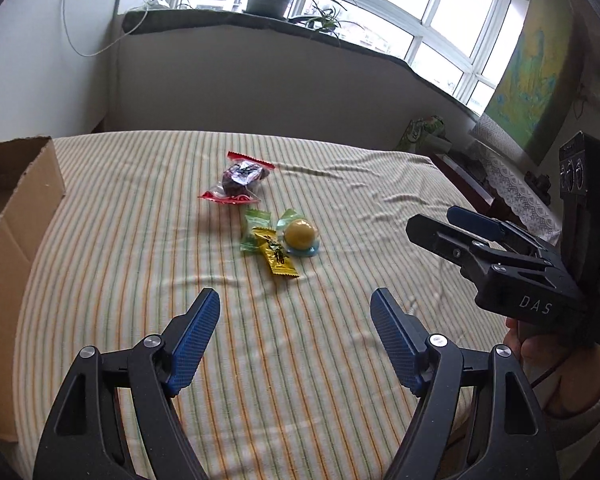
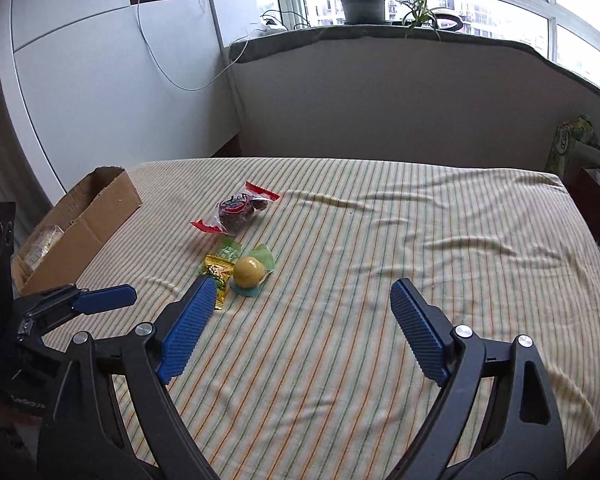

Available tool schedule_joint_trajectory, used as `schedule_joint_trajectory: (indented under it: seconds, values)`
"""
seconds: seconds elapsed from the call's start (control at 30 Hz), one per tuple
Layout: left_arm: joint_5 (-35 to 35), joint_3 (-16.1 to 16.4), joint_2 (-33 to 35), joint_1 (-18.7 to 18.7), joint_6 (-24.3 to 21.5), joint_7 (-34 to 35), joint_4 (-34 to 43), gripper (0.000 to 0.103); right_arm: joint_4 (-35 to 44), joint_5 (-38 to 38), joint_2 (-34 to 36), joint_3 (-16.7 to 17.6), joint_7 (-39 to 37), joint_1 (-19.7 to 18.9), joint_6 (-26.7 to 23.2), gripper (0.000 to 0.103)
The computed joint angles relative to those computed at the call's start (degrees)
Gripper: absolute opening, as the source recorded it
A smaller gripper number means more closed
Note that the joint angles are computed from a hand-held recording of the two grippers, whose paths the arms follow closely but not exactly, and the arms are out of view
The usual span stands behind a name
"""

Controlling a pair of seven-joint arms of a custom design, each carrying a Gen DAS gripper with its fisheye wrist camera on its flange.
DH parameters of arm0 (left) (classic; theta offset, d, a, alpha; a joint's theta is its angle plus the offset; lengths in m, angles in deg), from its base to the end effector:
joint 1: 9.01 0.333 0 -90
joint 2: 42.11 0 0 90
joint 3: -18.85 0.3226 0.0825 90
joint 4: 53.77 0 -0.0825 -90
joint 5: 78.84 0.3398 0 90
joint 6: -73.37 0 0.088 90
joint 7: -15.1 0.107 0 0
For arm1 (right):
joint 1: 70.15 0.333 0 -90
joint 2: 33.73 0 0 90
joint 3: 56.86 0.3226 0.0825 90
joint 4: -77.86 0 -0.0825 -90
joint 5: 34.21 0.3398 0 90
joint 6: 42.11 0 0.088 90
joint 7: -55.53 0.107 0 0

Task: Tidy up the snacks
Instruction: 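Move both open tools back over the red candy and yellow packet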

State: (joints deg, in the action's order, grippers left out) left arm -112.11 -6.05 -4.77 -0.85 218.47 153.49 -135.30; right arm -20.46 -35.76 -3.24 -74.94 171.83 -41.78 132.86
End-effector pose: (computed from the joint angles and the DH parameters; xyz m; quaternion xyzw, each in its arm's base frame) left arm 0.7107 -0.1230 0.4180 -0.4359 0.8078 -0.3949 0.0388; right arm 0.6672 0.1668 0.4234 -0.5981 0.6901 -0.2434 0.3269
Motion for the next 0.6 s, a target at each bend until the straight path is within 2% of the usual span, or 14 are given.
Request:
schedule_joint_trajectory:
  seconds: [0.13, 0.2, 0.23, 0.37, 0.5, 0.57, 0.6]
  values:
    - [2.16, 0.93, 3.46, -1.79, -2.90, -3.28, 4.98, 0.075, 8.04, 3.40, 4.35, 10.35, -8.56, -9.20, -4.69, 0.089]
    - [3.17, 1.19, 5.51, -2.46, -4.78, -5.22, 8.20, 0.070, 12.94, 6.35, 7.18, 15.95, -13.98, -13.79, -7.45, 0.085]
    - [3.65, 1.29, 6.54, -2.79, -5.59, -6.11, 9.82, 0.069, 15.45, 7.52, 8.61, 17.40, -15.99, -14.91, -9.05, 0.084]
    - [6.40, 1.99, 10.57, -4.40, -8.91, -9.35, 16.50, 0.067, 25.05, 11.26, 13.65, 21.05, -23.43, -17.51, -16.39, 0.084]
    - [8.65, 2.32, 13.45, -5.67, -11.75, -11.23, 21.26, 0.056, 31.74, 13.06, 16.80, 21.30, -27.90, -17.51, -24.04, 0.080]
    - [9.10, 2.19, 13.83, -5.91, -11.21, -11.20, 21.49, 0.053, 33.64, 14.21, 17.82, 21.74, -29.69, -17.62, -26.24, 0.077]
    - [9.21, 2.07, 14.01, -5.85, -11.31, -11.25, 21.72, 0.052, 34.66, 14.82, 18.43, 21.98, -30.41, -17.67, -27.18, 0.073]
